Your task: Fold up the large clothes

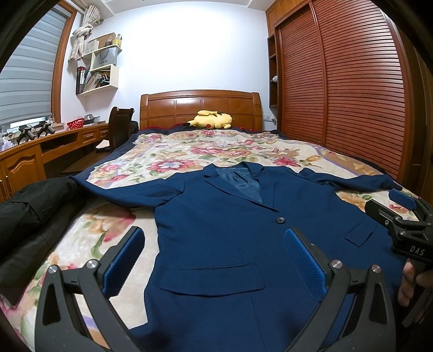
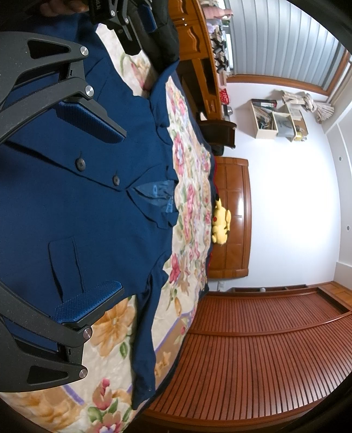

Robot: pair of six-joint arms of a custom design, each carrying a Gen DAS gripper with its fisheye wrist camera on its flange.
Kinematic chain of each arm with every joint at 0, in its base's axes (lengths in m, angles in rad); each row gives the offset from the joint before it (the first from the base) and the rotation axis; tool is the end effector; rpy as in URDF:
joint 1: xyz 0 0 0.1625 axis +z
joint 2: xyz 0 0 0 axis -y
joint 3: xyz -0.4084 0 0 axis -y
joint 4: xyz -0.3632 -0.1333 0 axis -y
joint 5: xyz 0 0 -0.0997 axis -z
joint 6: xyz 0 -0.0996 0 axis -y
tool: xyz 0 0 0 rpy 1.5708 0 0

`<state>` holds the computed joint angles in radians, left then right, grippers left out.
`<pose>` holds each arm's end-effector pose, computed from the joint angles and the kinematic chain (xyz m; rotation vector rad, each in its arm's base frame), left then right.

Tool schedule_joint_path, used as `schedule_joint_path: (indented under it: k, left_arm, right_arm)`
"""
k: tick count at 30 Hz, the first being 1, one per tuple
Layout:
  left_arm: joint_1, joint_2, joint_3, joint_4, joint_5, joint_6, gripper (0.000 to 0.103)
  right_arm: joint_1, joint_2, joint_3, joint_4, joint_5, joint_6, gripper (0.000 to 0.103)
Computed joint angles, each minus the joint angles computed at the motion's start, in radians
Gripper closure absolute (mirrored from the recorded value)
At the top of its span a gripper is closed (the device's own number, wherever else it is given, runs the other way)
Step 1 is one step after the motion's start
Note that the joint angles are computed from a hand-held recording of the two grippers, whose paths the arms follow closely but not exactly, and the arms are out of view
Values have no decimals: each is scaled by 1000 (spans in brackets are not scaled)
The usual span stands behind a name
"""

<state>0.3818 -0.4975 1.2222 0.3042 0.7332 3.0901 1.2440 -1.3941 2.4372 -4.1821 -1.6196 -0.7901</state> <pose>-0.4608 -0.4084 0.0081 1.0825 2.2655 -1.2080 0.0079 -0.3769 0.3502 0.3706 -1.7620 1.4993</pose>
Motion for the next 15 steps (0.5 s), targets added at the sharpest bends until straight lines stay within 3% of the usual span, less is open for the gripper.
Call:
schedule_joint_path:
  k: [13, 15]
  left_arm:
    - [1, 1, -5, 12, -8, 7, 0]
    - [0, -6, 2, 19, -18, 7, 0]
  right_arm:
    - [0, 9, 0, -6, 1, 1, 0]
    - [3, -33, -7, 61, 3, 3, 0]
